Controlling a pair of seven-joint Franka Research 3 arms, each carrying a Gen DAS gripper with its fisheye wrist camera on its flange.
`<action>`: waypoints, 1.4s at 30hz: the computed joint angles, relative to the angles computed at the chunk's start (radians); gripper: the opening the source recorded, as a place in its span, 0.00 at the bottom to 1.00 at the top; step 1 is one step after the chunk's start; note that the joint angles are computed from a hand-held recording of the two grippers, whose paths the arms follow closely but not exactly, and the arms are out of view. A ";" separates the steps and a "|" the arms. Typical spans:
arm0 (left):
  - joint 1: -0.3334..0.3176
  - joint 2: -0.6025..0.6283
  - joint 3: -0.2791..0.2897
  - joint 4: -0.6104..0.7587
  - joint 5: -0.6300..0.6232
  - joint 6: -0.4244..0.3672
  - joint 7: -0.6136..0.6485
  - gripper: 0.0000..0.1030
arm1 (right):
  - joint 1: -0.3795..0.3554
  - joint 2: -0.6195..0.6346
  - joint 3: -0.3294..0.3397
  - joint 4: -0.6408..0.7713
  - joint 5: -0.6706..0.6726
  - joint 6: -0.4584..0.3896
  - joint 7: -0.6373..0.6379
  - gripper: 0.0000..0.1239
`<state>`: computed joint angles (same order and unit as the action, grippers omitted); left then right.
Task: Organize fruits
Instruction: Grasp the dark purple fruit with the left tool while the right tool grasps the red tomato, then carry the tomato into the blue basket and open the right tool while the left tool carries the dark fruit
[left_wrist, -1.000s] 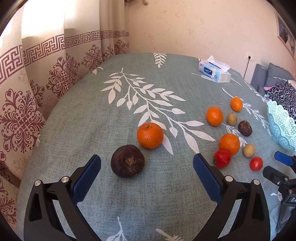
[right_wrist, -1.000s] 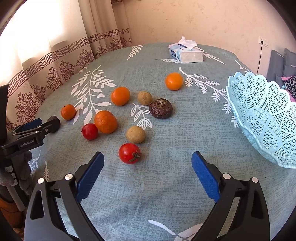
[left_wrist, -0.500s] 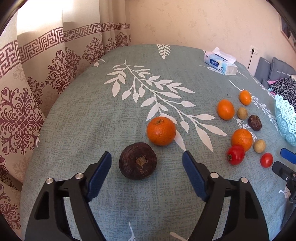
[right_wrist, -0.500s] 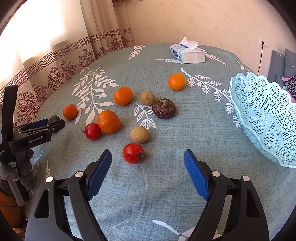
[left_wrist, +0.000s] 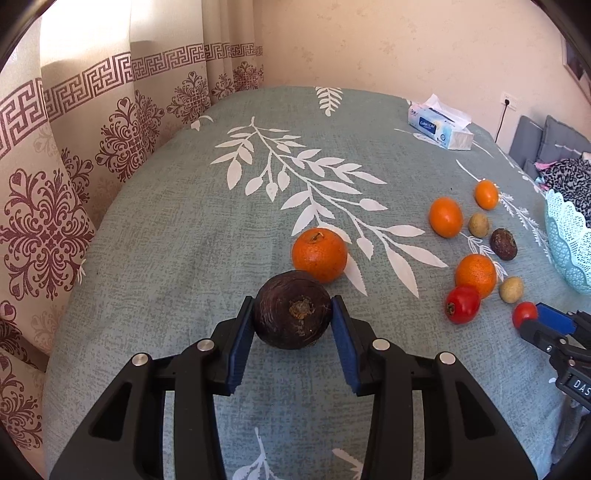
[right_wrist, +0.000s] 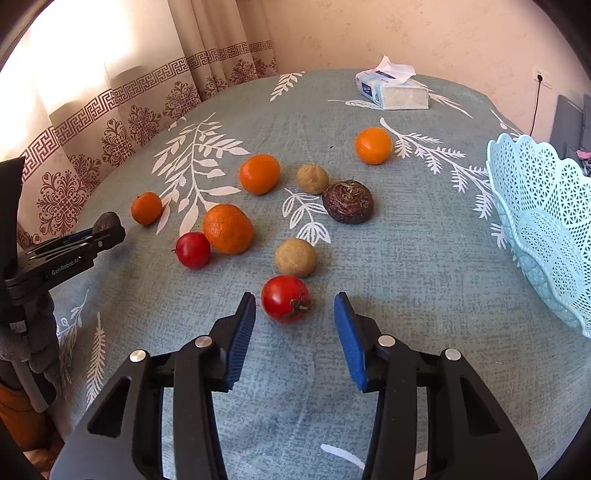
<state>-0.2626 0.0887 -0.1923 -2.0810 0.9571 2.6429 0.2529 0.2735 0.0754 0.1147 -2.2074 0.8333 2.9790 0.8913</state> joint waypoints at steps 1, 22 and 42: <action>-0.001 -0.009 0.000 -0.003 0.007 0.003 -0.007 0.40 | -0.001 0.005 0.001 0.009 0.007 -0.010 -0.005 0.37; -0.019 -0.064 -0.050 0.014 0.087 0.023 -0.052 0.40 | -0.049 -0.089 -0.075 -0.001 0.096 0.053 0.060 0.22; -0.197 0.313 -0.056 0.547 -0.248 -0.031 0.464 0.40 | -0.198 -0.096 -0.151 -0.040 -0.354 0.125 0.626 0.45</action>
